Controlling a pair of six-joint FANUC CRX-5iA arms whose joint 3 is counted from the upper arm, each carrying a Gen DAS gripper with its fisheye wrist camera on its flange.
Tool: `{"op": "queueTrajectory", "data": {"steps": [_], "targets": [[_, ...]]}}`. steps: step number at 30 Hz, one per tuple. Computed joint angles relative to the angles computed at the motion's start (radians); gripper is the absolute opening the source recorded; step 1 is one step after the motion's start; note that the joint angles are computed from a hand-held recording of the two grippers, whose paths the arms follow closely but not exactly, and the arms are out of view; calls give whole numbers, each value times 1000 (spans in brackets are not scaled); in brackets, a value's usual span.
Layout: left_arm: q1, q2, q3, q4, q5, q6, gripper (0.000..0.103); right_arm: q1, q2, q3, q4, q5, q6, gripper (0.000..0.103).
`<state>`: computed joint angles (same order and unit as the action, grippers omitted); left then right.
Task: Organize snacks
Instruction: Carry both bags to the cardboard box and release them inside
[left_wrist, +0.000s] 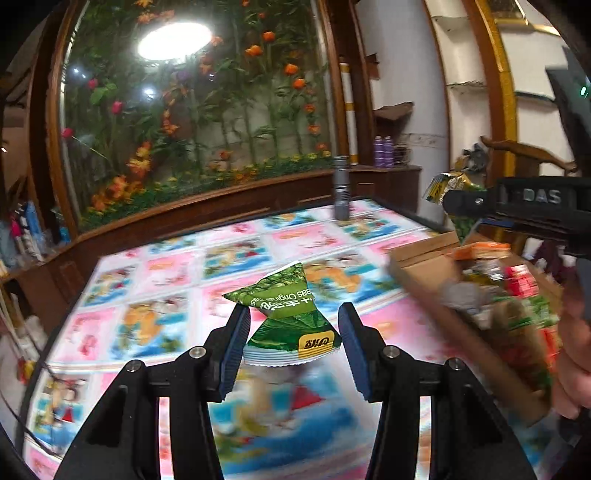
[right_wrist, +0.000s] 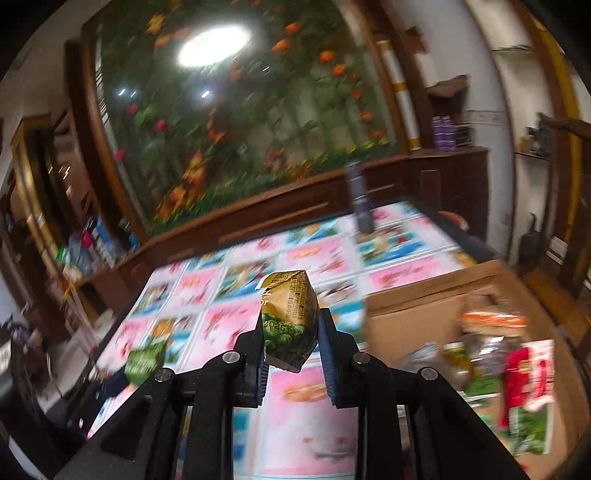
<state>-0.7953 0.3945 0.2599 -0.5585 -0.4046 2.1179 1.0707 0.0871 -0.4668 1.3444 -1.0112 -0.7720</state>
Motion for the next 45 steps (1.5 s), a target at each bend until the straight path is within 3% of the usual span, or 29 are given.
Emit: {"op": "queueTrajectory", "data": {"steps": [5, 7, 11, 15, 19, 26, 30, 41, 45], "targets": [[-18, 8, -25, 190, 93, -134, 49, 25, -76, -72, -41, -98, -90, 26], [-16, 20, -58, 384, 143, -309, 49, 37, -111, -106, -49, -129, -126, 26], [-44, 49, -98, 617, 221, -553, 49, 66, -172, -166, -67, -181, -171, 26], [-69, 88, -74, 710, 203, -654, 49, 81, -235, -228, -83, -184, -211, 26], [-95, 133, -8, 702, 159, -646, 49, 79, -290, -276, -124, -151, -227, 26], [-131, 190, 100, 580, 77, -553, 49, 65, -300, -267, -244, -93, -168, 26], [-137, 210, 137, 520, 37, -508, 49, 39, -311, -272, -319, 4, -141, 26], [-109, 229, 109, 719, 30, -647, 49, 47, -288, -232, -401, -18, -79, 26], [-104, 237, 118, 737, 11, -647, 49, 44, -280, -219, -410, -27, -59, 26]]}}
